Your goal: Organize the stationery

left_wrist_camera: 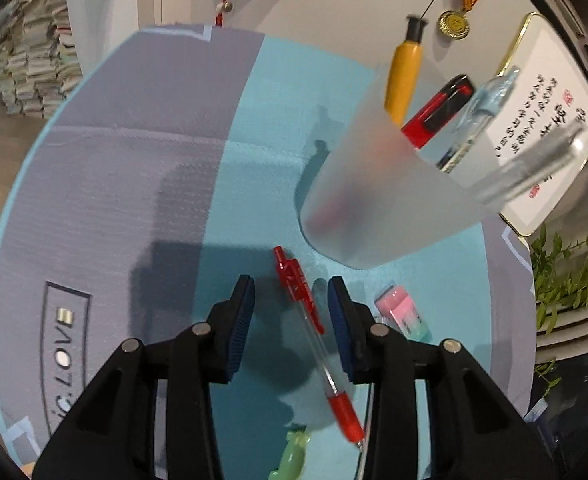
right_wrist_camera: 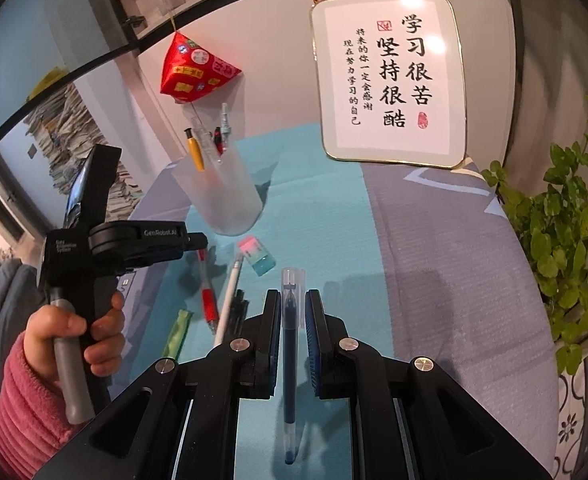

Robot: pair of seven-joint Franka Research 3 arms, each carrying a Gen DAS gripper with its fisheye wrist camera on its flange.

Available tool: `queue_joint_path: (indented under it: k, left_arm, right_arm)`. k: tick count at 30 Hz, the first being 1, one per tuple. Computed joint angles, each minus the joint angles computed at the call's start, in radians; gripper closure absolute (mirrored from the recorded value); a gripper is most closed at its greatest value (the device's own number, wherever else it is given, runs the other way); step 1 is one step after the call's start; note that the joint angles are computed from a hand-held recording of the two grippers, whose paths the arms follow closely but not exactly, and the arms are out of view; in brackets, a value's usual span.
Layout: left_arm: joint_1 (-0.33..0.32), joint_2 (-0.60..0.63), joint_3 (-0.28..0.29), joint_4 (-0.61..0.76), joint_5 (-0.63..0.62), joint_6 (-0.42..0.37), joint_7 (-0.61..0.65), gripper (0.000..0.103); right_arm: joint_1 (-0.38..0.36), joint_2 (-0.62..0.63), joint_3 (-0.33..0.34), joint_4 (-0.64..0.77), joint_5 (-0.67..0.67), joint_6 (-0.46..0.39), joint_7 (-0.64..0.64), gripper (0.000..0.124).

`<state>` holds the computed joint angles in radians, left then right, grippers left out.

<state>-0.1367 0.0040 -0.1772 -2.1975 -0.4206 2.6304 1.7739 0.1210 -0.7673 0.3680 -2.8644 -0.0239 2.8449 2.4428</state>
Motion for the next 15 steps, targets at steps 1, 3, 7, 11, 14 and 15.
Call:
queue_joint_path:
  k: [1,3,7,11,14,15]
  left_arm:
    - [-0.002,0.002,-0.002,0.0,0.021,0.012,-0.015,0.069]
    - [-0.006,0.009,-0.006,0.003,0.052,0.025,-0.042,0.079]
    - [-0.007,0.0,-0.009,-0.015,0.038,0.042,-0.013,0.09]
    - [-0.01,-0.044,0.002,-0.05,-0.047,0.036,0.056,0.094]
    - [-0.024,-0.097,0.023,-0.081,-0.107,0.04,0.109,0.097]
    - [-0.031,-0.126,0.034,-0.098,-0.135,0.043,0.137,0.097]
  right_arm:
    - [0.0,0.009,-0.006,-0.001,0.001,0.009,-0.003,0.111]
    - [0.001,0.024,-0.014,-0.002,0.005,0.022,-0.009,0.111]
    - [0.005,0.04,-0.02,-0.002,0.013,0.034,-0.019,0.111]
    - [-0.006,0.034,-0.01,-0.001,0.013,0.031,-0.015,0.111]
    - [-0.011,0.022,-0.005,-0.004,0.012,0.029,-0.009,0.111]
    - [-0.011,0.019,-0.002,-0.004,0.011,0.027,-0.007,0.111]
